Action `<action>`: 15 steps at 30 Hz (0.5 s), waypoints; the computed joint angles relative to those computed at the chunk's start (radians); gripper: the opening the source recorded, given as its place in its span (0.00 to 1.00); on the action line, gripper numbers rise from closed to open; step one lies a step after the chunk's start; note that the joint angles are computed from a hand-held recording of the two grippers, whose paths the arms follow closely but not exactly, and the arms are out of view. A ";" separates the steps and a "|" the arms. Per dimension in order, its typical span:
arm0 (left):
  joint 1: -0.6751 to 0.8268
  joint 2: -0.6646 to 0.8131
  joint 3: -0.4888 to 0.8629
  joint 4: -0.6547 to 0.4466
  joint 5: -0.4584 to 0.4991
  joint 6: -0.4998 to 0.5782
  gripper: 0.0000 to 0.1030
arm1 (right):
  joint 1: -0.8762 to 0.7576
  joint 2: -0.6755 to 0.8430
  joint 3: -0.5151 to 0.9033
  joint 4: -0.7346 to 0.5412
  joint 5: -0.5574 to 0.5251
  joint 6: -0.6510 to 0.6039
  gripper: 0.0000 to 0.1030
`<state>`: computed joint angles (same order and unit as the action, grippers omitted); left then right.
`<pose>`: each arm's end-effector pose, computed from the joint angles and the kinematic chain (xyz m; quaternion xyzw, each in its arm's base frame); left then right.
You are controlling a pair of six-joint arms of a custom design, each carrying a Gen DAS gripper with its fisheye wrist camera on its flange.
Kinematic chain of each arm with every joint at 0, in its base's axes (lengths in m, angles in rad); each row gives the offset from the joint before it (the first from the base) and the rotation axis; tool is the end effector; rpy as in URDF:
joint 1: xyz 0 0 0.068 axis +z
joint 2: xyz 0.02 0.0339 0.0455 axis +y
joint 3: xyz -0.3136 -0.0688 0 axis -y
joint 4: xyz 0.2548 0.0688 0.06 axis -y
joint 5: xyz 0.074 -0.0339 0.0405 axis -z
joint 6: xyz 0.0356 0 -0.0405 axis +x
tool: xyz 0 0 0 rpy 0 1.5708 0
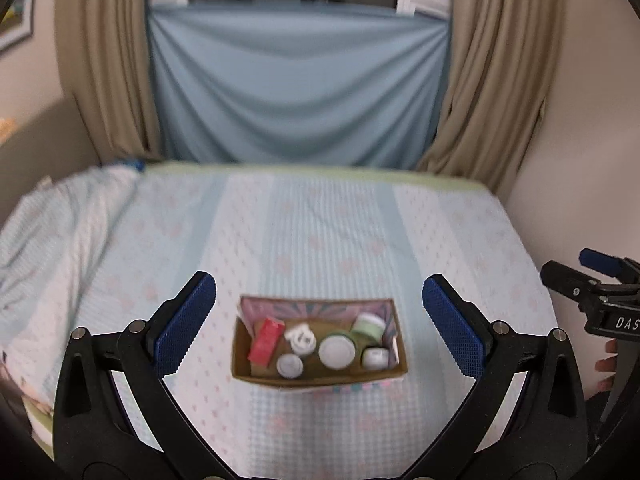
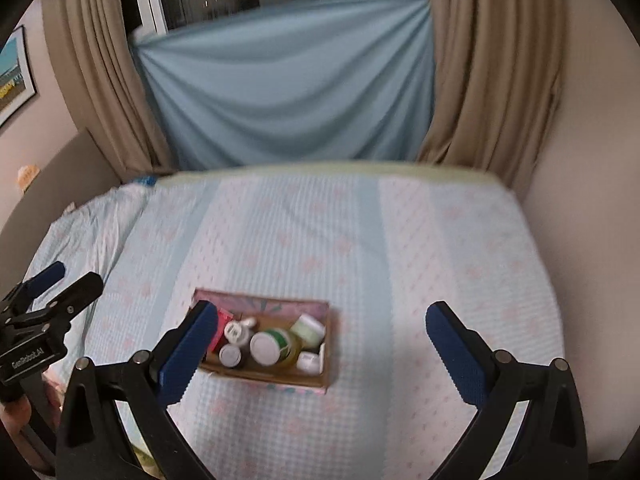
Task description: Organize rigid objects
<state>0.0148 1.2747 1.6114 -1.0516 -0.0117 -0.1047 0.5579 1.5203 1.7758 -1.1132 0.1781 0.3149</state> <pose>0.2319 0.0038 0.4824 -0.0568 0.9080 -0.0133 0.4148 0.2637 0.1571 0.4667 -0.0823 0.9303 0.0714 0.3503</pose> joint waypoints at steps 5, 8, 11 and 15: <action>-0.112 -0.066 0.012 -0.015 -0.120 -0.033 1.00 | 0.039 -0.103 -0.037 -0.005 0.091 0.014 1.00; -0.148 -0.101 -0.005 -0.014 -0.123 -0.056 1.00 | 0.057 -0.147 -0.079 -0.001 0.128 0.017 1.00; -0.190 -0.130 -0.026 -0.015 -0.143 -0.089 1.00 | 0.066 -0.184 -0.117 0.004 0.150 0.034 1.00; -0.252 -0.158 -0.047 -0.008 -0.203 -0.123 1.00 | 0.061 -0.217 -0.143 0.015 0.154 0.038 1.00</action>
<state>-0.2375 1.1167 1.5644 -1.0592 -0.2149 -0.2279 0.6187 1.3038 1.6326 -1.0986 0.3323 0.3527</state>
